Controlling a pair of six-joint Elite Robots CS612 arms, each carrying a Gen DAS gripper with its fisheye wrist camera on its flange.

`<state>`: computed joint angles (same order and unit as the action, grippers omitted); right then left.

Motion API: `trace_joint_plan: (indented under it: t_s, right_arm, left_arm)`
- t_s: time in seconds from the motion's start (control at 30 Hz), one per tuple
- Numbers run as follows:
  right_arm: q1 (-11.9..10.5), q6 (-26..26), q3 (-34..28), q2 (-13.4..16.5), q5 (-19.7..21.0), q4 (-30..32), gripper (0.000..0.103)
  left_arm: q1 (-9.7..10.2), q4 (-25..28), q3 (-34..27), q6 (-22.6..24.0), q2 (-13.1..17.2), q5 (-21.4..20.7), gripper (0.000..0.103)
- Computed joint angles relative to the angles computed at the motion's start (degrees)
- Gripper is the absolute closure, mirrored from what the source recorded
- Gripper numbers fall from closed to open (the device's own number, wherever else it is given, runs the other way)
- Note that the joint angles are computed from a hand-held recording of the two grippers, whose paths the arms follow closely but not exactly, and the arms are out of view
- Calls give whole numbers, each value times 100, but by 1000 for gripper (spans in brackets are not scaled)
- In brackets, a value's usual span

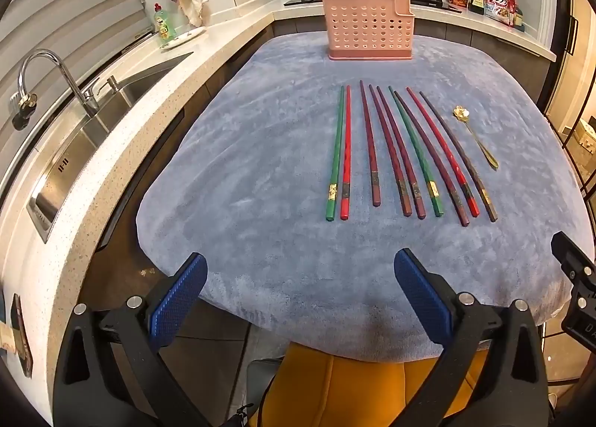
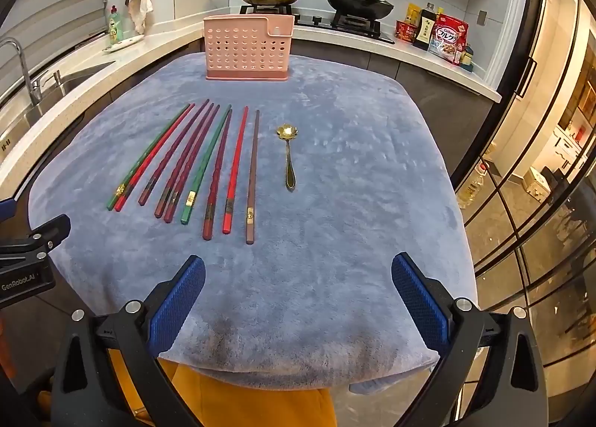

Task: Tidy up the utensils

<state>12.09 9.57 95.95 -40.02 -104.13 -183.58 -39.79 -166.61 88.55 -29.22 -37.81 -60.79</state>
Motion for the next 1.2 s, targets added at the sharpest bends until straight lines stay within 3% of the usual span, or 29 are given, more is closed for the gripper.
trace_joint_plan:
  t_s: [1.2]
  right_arm:
    - [-19,-55,-80,62,60,94,7]
  left_arm:
    - [11,177,-125,-27,55,-105,7]
